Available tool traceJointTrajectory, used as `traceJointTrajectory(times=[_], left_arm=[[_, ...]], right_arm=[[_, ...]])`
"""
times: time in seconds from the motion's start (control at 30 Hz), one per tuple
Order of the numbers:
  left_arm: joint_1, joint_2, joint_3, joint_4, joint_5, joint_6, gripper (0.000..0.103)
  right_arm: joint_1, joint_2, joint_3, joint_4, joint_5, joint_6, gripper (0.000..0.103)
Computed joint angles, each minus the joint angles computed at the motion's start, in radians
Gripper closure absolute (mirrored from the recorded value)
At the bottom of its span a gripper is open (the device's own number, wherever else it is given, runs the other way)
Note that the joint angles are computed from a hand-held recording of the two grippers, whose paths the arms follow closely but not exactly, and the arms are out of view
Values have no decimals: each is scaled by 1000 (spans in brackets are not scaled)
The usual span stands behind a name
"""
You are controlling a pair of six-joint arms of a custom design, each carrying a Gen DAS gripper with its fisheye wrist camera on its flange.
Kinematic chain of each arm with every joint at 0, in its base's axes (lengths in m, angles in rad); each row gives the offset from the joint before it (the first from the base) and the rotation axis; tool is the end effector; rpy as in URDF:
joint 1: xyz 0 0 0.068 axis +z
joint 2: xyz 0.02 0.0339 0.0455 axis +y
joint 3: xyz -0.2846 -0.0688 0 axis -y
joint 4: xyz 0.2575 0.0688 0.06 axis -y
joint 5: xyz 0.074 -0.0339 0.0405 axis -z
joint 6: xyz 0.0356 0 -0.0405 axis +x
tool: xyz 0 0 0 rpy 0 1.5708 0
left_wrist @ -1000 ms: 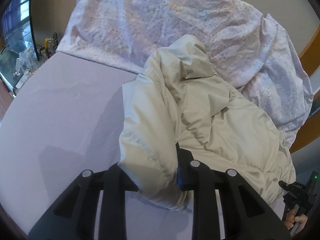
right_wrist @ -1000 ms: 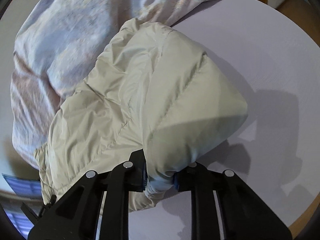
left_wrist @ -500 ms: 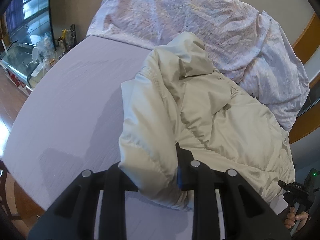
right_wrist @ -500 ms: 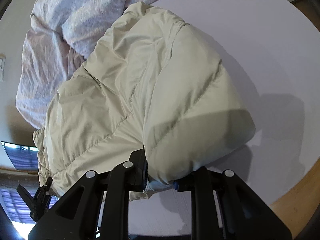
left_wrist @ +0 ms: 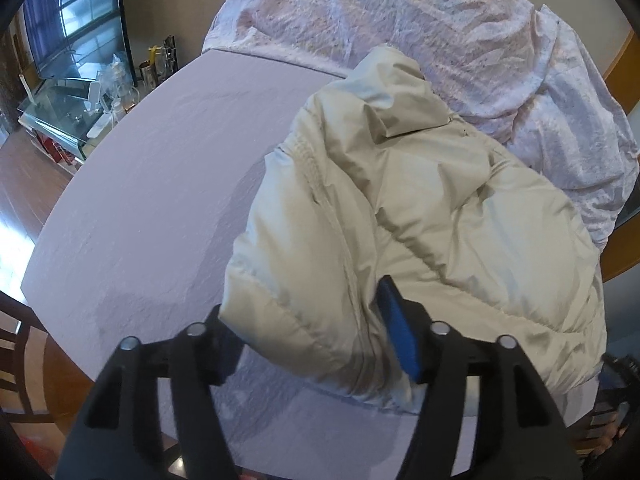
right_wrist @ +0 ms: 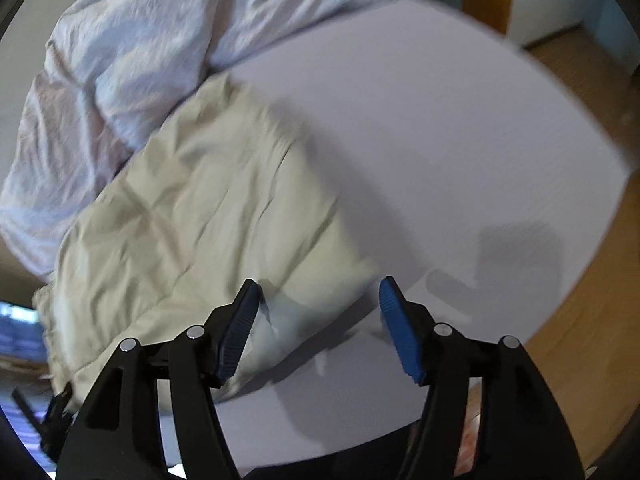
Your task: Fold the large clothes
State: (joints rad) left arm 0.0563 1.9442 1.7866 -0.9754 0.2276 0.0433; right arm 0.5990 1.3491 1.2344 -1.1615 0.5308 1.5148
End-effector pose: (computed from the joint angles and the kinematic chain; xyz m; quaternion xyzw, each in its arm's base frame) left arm 0.4334 0.0164 0.2989 0.0184 0.9700 -0.1000 0.2210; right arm 0.2170 0.1263 0.3211 0.4565 0.8392 -0.0042 0.2956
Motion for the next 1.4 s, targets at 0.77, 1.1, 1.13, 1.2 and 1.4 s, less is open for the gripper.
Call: traceJointTrajectory(times=[0.77, 1.1, 1.13, 1.2, 1.4], left_arm=[[-8, 38, 53, -26, 12, -33, 22], [-4, 50, 64, -42, 24, -43, 22], [-4, 51, 65, -42, 25, -43, 22], [-3, 53, 67, -45, 25, -45, 22], [1, 69, 78, -55, 42, -63, 21]], right_arm=[[91, 543, 563, 169, -12, -538, 39], [101, 615, 573, 195, -15, -560, 39], [101, 619, 570, 200, -17, -560, 39], [96, 620, 558, 216, -23, -566, 39], [84, 638, 537, 247, -45, -562, 38]])
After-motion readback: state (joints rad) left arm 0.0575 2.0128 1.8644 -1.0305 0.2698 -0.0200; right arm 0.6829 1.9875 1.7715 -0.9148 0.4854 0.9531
